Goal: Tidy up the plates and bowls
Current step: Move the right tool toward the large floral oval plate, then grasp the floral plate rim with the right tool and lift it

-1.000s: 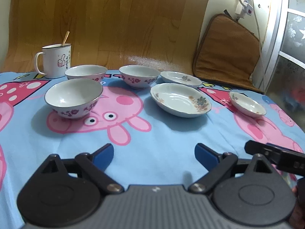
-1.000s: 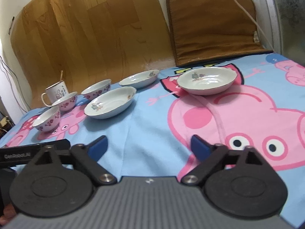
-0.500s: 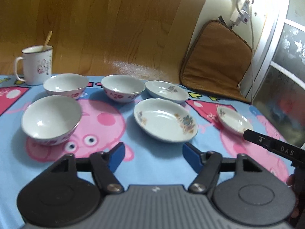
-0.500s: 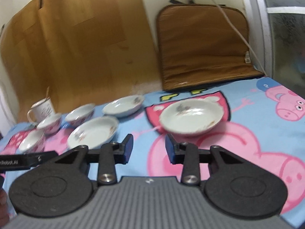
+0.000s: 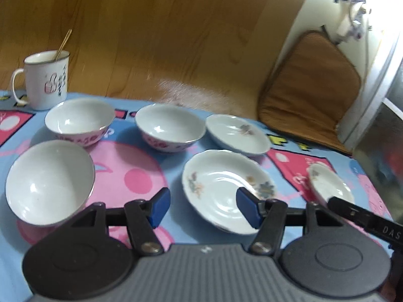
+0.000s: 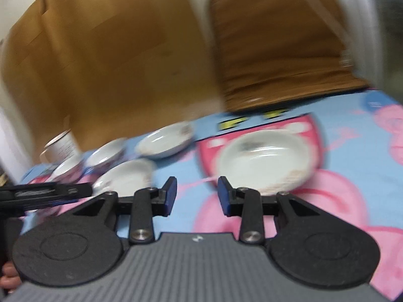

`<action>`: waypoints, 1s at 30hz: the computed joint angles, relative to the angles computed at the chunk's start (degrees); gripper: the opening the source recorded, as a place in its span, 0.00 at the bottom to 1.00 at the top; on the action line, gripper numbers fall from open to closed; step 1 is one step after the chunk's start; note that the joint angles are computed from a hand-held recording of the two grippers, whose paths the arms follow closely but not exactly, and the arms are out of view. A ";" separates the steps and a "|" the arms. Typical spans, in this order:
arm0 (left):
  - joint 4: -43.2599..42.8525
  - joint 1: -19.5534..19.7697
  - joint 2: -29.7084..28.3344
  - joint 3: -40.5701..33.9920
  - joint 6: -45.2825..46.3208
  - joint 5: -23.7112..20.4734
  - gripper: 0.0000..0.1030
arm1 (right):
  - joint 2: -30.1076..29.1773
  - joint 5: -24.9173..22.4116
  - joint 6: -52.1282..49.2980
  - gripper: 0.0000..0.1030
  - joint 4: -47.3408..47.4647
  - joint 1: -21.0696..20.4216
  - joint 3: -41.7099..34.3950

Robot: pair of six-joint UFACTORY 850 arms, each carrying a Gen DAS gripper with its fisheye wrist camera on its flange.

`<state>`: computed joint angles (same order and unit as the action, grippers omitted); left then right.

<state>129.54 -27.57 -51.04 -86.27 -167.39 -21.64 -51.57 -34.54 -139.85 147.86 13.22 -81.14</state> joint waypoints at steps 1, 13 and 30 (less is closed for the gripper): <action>-3.65 -0.08 -0.66 -1.01 3.86 0.14 0.57 | -1.05 0.54 3.75 0.37 -4.21 0.32 -2.12; -7.58 -0.44 -2.83 -3.56 8.84 2.66 0.19 | -7.96 7.17 23.02 0.16 -24.11 2.29 -14.34; 3.50 -8.31 -7.64 -13.87 9.31 14.34 0.19 | 7.06 -6.83 -8.95 0.16 12.85 -4.98 16.98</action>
